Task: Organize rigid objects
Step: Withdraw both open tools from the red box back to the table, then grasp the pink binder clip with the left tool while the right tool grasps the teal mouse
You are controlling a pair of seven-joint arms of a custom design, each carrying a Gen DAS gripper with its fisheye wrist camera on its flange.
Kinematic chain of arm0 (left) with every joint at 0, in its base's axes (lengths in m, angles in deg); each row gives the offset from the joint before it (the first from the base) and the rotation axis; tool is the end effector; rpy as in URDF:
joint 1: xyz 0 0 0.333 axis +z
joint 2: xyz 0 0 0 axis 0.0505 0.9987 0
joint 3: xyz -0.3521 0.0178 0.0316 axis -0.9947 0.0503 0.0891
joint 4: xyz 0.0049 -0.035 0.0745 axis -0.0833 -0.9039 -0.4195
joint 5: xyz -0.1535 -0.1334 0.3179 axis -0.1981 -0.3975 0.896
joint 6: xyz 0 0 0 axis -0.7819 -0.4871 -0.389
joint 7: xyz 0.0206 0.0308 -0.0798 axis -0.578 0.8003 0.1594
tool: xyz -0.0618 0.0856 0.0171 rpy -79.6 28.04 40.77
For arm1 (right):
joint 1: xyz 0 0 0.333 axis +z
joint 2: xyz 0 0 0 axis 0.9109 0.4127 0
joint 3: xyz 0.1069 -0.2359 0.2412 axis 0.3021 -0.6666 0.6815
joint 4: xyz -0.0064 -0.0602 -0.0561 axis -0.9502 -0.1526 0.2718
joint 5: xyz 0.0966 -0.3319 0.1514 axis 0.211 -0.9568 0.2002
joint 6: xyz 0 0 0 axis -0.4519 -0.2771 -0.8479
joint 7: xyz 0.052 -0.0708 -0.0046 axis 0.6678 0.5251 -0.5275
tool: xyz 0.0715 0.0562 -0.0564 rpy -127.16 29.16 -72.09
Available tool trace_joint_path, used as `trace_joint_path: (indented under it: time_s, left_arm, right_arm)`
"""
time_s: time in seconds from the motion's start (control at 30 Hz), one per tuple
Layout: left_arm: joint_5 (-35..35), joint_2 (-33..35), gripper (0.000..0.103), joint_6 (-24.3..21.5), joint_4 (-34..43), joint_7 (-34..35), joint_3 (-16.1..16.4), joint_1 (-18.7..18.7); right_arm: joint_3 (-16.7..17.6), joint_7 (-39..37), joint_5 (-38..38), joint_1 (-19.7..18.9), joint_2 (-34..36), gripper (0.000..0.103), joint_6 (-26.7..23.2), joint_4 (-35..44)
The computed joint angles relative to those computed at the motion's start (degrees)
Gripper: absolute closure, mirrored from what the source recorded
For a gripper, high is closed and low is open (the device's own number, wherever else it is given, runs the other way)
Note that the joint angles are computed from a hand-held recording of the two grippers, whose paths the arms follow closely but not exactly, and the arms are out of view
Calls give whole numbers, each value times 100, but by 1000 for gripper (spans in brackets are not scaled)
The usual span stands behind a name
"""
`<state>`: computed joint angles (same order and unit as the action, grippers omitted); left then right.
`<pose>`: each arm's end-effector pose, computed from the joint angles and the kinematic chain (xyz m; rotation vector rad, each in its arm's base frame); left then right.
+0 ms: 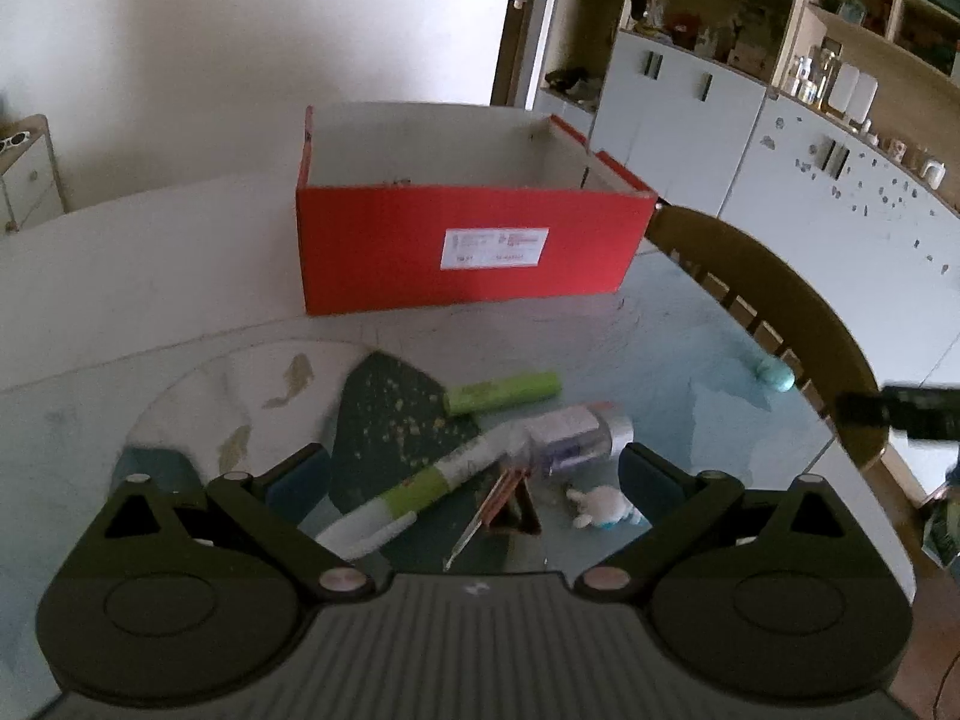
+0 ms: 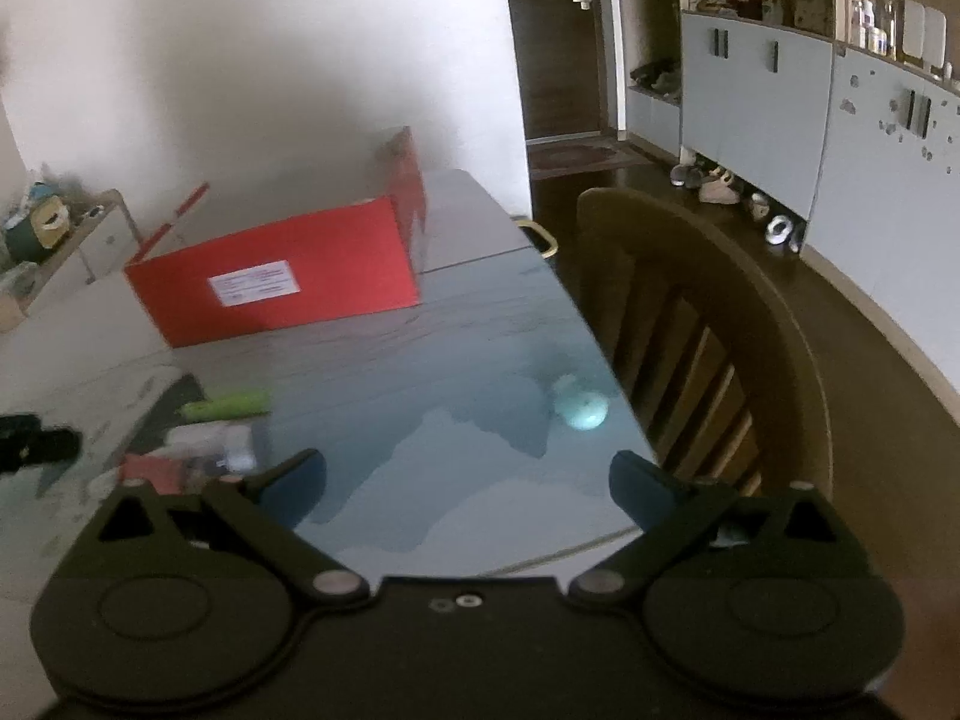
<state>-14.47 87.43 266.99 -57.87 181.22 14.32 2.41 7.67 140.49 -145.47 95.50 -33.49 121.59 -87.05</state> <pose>0.5243 -0.0213 0.4306 -1.7955 1.8289 -0.8683 0.5331 0.2515 0.4162 -1.7664 1.5746 -0.5323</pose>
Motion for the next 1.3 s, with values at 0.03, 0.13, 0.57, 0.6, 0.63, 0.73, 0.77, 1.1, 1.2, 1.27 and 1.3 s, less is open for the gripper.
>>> trace_joint_path:
  time_s: [0.03,0.13,0.57,0.6,0.63,0.73,0.77,1.1,1.2,1.27,1.3]
  left_arm:
    - [-47,24,0,43,-15,51,-19,-9]
    - [-39,91,0,82,-56,99,-65,-14]
    - [778,424,0,192,-190,-580,-504,406]
    - [773,441,0,177,-179,-602,-568,472]
    - [785,462,0,160,-167,-647,-607,518]
    - [790,539,0,219,-126,-649,-762,647]
    - [785,563,0,271,-123,-619,-840,705]
    - [1425,762,2,538,-119,-1092,-1409,1247]
    - [1610,804,11,587,-113,-1129,-1681,1494]
    - [1833,821,18,580,-117,-1284,-1625,1452]
    - [1923,832,21,593,-123,-1341,-1634,1464]
  right_arm:
    - [65,-157,112,-81,59,3,-15,43]
    - [717,-1357,1228,-678,251,8,-157,113]
    - [1939,-3994,3531,-1718,1052,20,-839,844]
    - [1916,-4095,3608,-1692,1101,23,-889,906]
    - [1903,-4194,3699,-1677,1147,23,-936,959]
    - [1817,-4387,3967,-1603,1244,27,-965,1045]
    - [1825,-4466,4081,-1607,1273,28,-975,1067]
    - [1685,-5170,4932,-1426,1407,42,-1014,1175]
    - [1533,-5291,5119,-1274,1411,46,-954,1153]
    - [1462,-5393,5255,-1197,1414,49,-921,1146]
    - [1434,-5457,5319,-1163,1420,50,-914,1149]
